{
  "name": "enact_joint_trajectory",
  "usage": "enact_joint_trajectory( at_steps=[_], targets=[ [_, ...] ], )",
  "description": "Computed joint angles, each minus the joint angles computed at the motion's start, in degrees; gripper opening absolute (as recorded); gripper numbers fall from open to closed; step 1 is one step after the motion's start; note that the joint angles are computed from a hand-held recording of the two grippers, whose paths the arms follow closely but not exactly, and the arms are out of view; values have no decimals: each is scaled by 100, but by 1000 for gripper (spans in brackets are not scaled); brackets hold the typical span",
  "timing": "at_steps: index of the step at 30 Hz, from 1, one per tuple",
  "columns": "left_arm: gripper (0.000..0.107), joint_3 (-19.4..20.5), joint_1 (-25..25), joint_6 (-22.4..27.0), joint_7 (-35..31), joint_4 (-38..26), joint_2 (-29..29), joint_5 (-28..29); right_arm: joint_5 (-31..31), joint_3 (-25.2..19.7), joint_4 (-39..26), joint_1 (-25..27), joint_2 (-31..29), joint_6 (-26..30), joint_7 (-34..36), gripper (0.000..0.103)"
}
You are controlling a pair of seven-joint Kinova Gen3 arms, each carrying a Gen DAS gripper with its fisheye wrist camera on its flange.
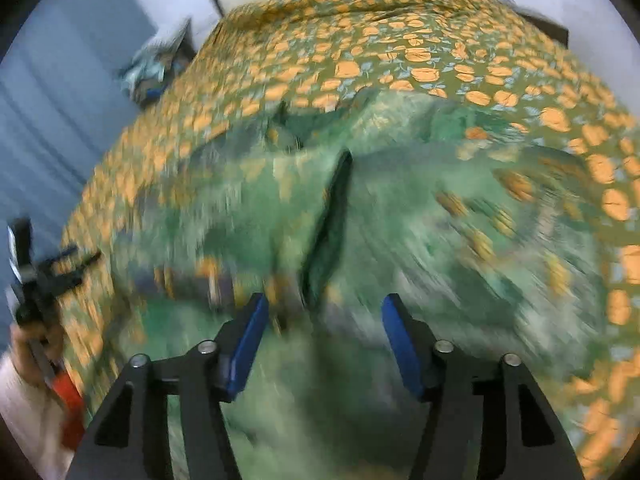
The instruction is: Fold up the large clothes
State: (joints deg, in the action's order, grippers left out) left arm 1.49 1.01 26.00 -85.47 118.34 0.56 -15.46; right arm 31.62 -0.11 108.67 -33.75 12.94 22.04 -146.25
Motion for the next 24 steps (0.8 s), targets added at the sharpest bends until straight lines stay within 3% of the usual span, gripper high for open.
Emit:
enact_joint_trajectory(
  at_steps=[2,4,7,10,14,16,20,24],
  targets=[
    [97,-60,176,139,-466,291,-216,332,-86,-215,258,-21,-152,465,275,60],
    [97,94,307,449,-763,654,-352,398,10,-712,583,158,-202,930,178,60],
    [97,496,418,727,-523,1275,-546,-20,262,-1327,1102,295,-227,1236,-453,60],
    [97,620,488,794,-242,1813,-1062,-308,497,-1280,1668,-252,-467,1288,-1142,61],
    [101,558,443,1356,-463,1895,-1314,-120,614,-1475,2170,-677,-758,1448,-2073,61],
    [101,589,339,1618,-606,1871,-1403,-69,556,-1371,2339,-1015,-855,1500,-2395,61],
    [99,-334,441,2343,-1473,1509,-1819,573,-18,-1334,2709,-1487,-1289,1495,-2574,61],
    [101,-1199,-105,2482,-2321,1179,-2175,1252,-180,-2254,3035,-1263,-2351,1996,-3451,62]
  ],
)
